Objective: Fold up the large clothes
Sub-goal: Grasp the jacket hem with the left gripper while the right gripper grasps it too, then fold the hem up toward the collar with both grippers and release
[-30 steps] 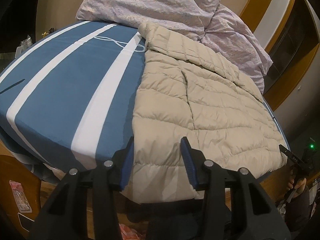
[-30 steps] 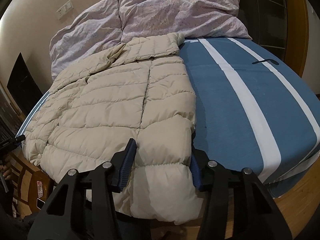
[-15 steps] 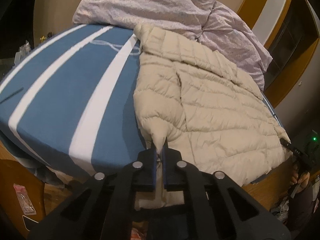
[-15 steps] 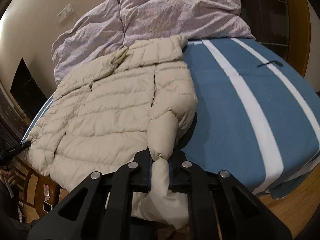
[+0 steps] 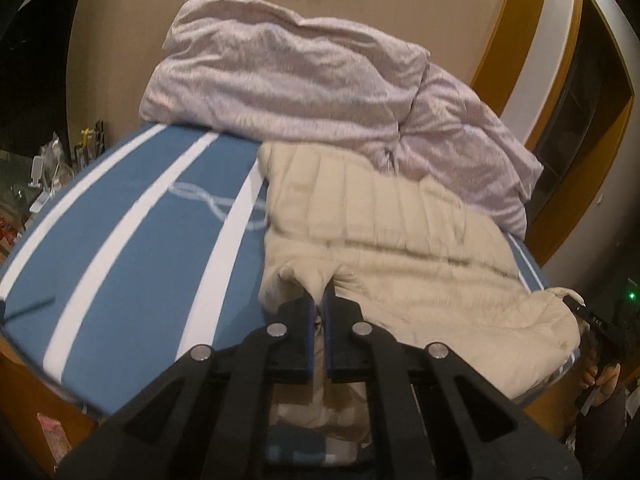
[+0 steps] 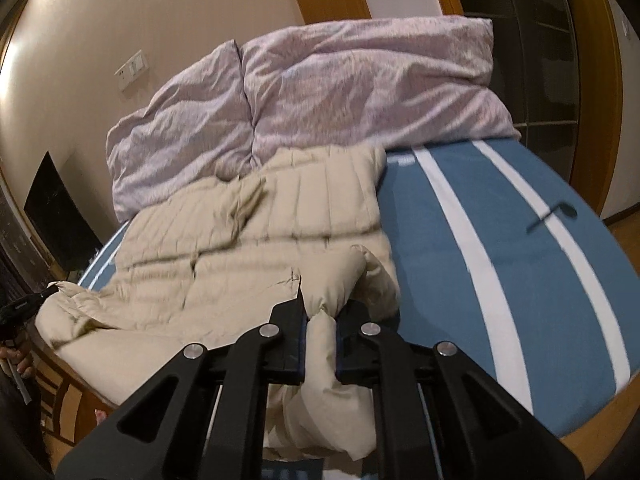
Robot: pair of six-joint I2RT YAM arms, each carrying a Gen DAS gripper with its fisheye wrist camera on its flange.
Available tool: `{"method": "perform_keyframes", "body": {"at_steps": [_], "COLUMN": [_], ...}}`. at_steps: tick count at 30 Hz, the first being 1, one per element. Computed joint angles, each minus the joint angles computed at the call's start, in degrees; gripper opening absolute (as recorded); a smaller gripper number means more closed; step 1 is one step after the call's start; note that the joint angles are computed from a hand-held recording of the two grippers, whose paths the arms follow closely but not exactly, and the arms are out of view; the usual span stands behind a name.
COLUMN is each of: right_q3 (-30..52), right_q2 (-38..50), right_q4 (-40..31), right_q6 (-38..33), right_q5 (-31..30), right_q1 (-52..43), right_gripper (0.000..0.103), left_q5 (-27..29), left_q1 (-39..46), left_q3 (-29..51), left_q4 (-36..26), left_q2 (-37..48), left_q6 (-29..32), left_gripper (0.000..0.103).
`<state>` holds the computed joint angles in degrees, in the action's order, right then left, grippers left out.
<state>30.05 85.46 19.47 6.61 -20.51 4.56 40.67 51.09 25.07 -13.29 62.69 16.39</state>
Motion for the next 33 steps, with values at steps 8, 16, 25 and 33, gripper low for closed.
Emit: {"method": "perform_keyframes", "body": {"at_steps": [8,16,25,33], "right_q3": [17.2,37.5,62.4,85.1], "right_q2": [13.0,27.9,44.2,58.6], "right_q4": [-4.0,-11.2,-23.5,-34.3], "right_q6": [2.6,6.5,10.1,15.4], "right_q5": [3.5,4.0,3.4,-1.7], "right_q1": [3.0,3.6,3.3,2.6], "right_gripper": [0.009,0.01,0.012,0.064], "left_q5": [-9.6,-15.4,-19.2,-22.0], "left_q1": [-12.1,-17.7,-21.1,-23.7], "left_q3": [11.0,26.5,44.1,60.3], "left_q4": [9.3,12.1,9.6,4.4], "left_q2": [13.6,31.0,47.9,61.2], "left_q6": [-11.2,-17.6,-21.3,-24.5], "left_gripper": [0.004,0.004,0.004,0.01]}}
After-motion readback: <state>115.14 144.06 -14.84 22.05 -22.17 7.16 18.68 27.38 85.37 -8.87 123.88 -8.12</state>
